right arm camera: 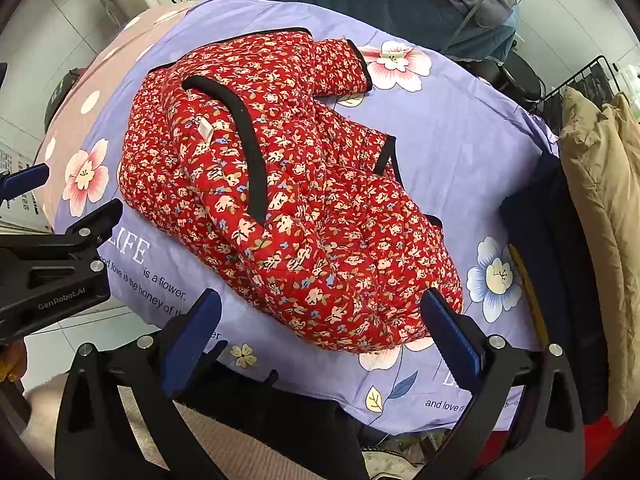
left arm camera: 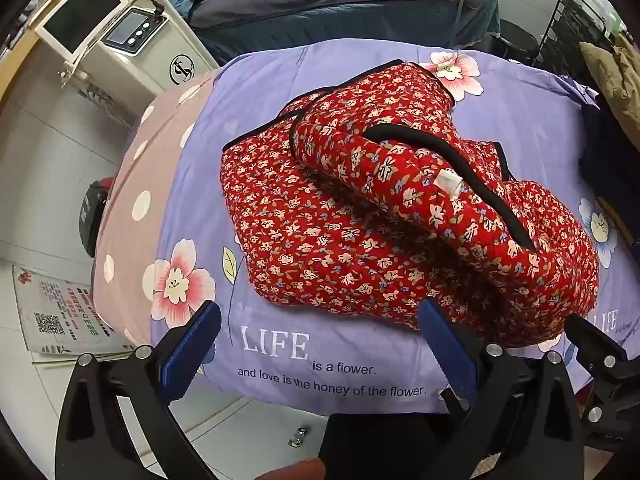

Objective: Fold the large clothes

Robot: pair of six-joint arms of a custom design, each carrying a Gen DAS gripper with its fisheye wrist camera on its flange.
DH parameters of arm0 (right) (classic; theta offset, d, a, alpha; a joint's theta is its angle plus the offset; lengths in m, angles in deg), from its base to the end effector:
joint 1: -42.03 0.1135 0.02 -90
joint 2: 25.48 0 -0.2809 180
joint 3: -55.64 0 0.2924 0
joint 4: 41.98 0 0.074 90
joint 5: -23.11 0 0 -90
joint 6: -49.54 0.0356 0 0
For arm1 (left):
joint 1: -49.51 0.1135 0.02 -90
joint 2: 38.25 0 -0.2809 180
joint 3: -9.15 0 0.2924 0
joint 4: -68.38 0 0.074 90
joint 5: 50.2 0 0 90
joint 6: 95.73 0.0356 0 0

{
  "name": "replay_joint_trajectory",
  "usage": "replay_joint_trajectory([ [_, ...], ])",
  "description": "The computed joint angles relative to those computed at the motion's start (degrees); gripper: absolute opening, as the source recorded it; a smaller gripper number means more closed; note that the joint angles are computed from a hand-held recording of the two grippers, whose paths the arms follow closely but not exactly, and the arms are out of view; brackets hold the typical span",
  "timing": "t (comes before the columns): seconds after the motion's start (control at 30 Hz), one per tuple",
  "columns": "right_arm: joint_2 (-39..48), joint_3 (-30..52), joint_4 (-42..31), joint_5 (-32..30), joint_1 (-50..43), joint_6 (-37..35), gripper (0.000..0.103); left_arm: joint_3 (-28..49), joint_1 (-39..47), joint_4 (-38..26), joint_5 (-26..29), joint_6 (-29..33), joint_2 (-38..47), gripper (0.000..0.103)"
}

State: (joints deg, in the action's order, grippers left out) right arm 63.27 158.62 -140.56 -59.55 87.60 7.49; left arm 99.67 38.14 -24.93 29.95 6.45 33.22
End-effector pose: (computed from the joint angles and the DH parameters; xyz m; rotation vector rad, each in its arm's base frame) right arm 0.2189 0.2168 0.3574 0.0713 2.9799 -0.0238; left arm 0.2333 -0.0407 0.3703 0.5499 2.8049 0.2491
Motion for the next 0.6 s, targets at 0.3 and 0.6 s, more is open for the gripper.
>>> replay_joint_trajectory([
  [0.3, -0.4, -0.5, 0.3, 0.1, 0.1, -0.5, 0.098, 0.1, 0.0, -0.2, 0.0, 0.0, 0.1, 0.097],
  [0.6, 0.0, 0.0, -0.2, 0.0, -0.3, -0.5, 0.098, 0.1, 0.0, -0.2, 0.1, 0.0, 0.1, 0.097],
])
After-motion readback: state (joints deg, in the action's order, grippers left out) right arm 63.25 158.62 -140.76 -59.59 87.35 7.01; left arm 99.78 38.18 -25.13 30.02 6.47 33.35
